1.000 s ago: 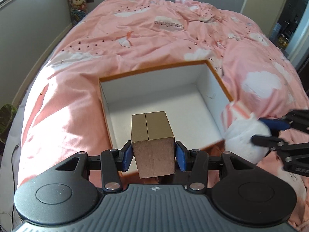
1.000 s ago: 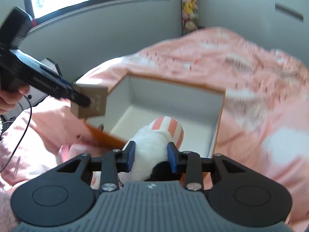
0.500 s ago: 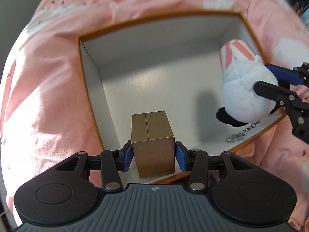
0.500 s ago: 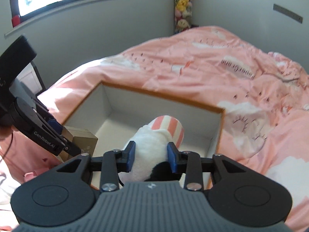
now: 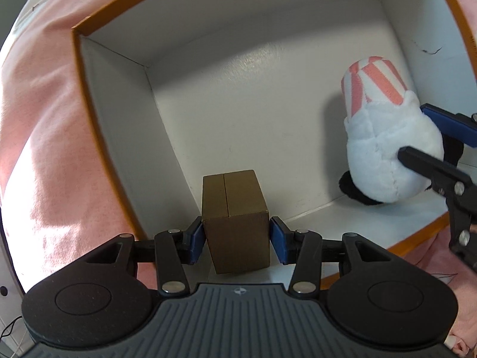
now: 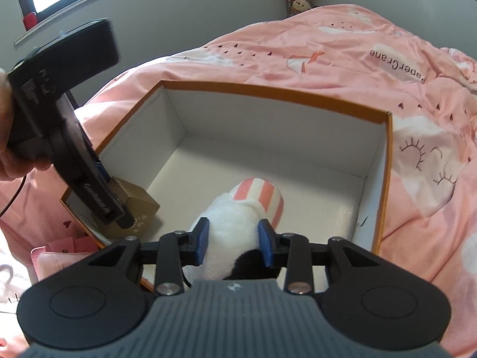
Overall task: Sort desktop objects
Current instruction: 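Lower tan box into orange box and open left tool while right carries plush, then carry the white plush with the right tool down into the orange box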
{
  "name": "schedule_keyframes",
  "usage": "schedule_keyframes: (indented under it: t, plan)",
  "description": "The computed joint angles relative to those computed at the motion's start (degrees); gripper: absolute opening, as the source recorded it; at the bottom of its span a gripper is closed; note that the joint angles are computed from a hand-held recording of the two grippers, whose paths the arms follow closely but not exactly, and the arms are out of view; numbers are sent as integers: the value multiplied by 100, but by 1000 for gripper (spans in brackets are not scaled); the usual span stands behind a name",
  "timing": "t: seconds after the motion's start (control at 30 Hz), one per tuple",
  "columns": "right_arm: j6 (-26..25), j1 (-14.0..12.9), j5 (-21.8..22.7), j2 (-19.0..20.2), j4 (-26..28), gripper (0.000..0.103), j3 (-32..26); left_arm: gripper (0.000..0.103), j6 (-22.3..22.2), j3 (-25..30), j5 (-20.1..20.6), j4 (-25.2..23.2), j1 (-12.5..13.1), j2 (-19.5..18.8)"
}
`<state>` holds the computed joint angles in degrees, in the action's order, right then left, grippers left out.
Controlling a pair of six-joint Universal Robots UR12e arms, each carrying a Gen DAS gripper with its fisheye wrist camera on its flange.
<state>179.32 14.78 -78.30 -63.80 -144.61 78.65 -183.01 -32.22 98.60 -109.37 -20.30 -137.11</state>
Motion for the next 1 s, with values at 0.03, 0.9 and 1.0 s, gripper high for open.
schedule_keyframes:
  t: [0.03, 0.9, 1.0]
  plan:
    - [0, 0, 25, 7, 2, 38, 0, 54, -20, 69, 27, -88, -11, -45]
    - [-533, 247, 72, 567, 280, 38, -752, 48, -164, -2705, -159, 3501, 416, 1830]
    - [-497, 249, 313, 622, 403, 38, -835, 47, -46, -2944, -231, 3584, 454, 1913]
